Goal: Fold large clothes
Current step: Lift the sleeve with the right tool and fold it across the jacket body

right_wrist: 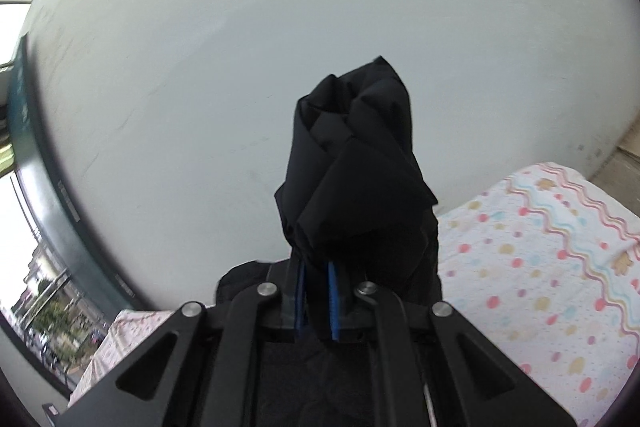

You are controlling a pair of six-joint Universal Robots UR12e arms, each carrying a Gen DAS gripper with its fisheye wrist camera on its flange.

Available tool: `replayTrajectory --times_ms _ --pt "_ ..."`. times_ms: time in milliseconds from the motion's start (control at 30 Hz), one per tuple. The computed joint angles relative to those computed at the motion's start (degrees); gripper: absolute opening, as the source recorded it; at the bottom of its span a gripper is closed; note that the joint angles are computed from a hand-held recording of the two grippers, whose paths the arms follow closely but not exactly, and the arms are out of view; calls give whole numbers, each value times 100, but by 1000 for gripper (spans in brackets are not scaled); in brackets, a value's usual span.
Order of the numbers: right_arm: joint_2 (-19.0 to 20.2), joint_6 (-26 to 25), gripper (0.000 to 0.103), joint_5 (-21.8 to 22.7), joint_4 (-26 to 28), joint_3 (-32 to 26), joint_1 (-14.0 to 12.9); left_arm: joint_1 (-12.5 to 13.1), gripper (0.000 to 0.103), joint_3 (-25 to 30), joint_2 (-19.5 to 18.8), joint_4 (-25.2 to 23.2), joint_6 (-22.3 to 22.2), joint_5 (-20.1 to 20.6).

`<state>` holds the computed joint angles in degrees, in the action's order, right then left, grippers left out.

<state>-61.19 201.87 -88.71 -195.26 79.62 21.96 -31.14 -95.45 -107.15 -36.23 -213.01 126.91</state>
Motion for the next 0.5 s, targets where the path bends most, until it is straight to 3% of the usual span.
replayTrajectory --times_ms 267,500 --pt "451 -842 9 480 726 -724 497 49 102 -101 130 -292 -475 172" --pt "885 -1313 9 617 1503 -1213 917 12 102 -118 128 -283 -480 424"
